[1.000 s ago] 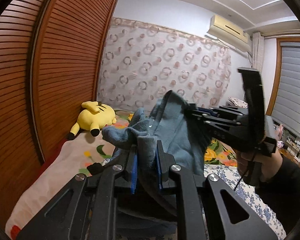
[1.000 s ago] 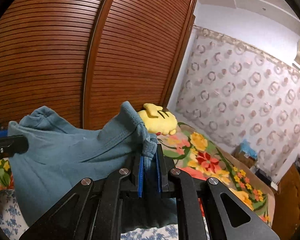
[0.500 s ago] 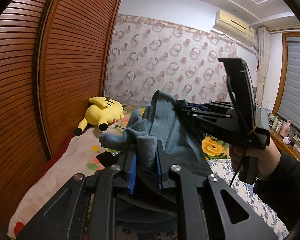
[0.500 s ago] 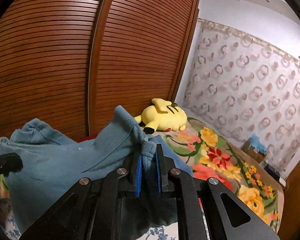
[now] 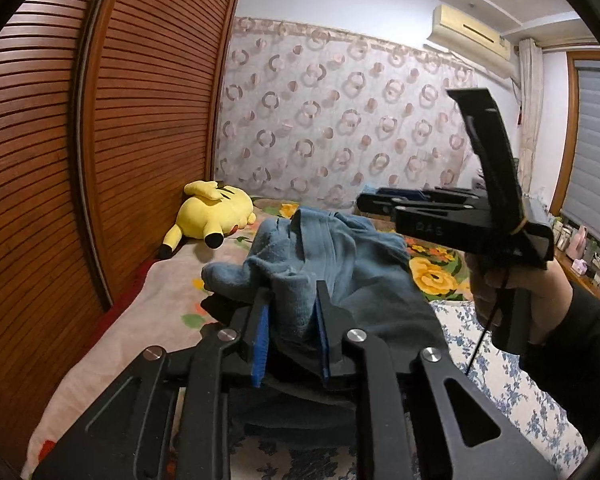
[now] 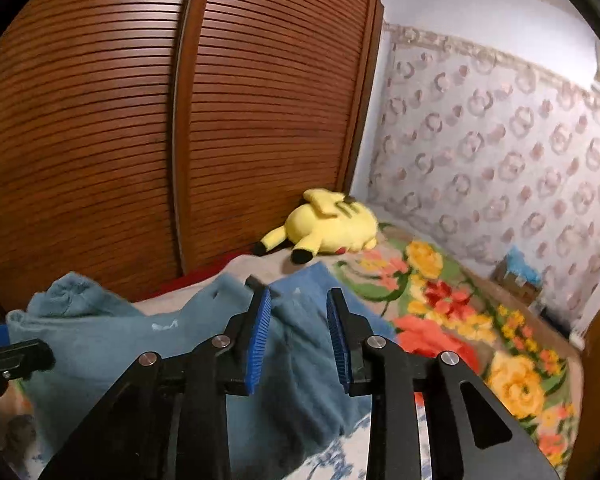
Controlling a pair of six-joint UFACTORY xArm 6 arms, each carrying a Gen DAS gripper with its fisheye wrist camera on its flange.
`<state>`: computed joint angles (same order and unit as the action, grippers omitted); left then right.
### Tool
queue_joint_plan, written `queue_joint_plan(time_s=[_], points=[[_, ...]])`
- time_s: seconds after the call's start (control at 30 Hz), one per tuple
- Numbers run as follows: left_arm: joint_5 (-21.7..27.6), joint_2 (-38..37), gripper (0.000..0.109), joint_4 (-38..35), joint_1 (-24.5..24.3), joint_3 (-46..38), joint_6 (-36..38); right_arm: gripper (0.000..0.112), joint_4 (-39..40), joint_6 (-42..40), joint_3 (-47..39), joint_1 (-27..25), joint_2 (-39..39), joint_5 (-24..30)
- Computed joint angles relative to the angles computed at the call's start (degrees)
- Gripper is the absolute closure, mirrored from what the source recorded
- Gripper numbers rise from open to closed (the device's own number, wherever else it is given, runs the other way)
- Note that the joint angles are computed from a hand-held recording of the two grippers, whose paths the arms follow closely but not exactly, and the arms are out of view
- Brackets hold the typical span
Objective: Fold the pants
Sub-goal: 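Lower the shorts onto the folded clothes stack and open both tools, then pull both open tools back from the clothes stack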
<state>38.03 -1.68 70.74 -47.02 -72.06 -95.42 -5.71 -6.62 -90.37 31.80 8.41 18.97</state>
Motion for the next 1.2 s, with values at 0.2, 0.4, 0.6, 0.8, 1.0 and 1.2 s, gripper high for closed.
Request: queue_joint_plan(time_s=[0.2, 0.4, 0.6, 0.8, 1.0, 1.2], points=[[-0.5, -0.4, 0.063, -2.1, 0.5, 0.8, 1.7, 0.082, 4.3, -1.4, -1.2, -1.4, 1.4, 4.9], [-2.0, -1.0, 0.028, -3.6, 0.9, 1.7, 2.9, 0.082, 0.1, 4.5, -7.8, -1.9, 5.7, 8.2], [-2.0, -1.0, 0.024, -6.1, 0.7, 1.9, 6.3, 0.082, 0.0, 5.8, -4.2, -1.0, 3.4, 4.8], [0.6, -0.7, 0.017, -8.6, -0.4, 0.9, 10.7, 0.067, 0.9, 5.3, 6.6, -0.3, -3.6, -1.8], [1.8, -1.5, 0.006, -8.0, -2.3, 1.2, 11.1, 0.052, 3.4, 4.2, 15.1, -0.2, -9.7, -5.4], [3.3, -2.5, 0.006, -7.8, -4.4, 1.6, 12.0, 0.043, -2.2, 10.3, 21.5, 0.2, -15.2, -6.5]])
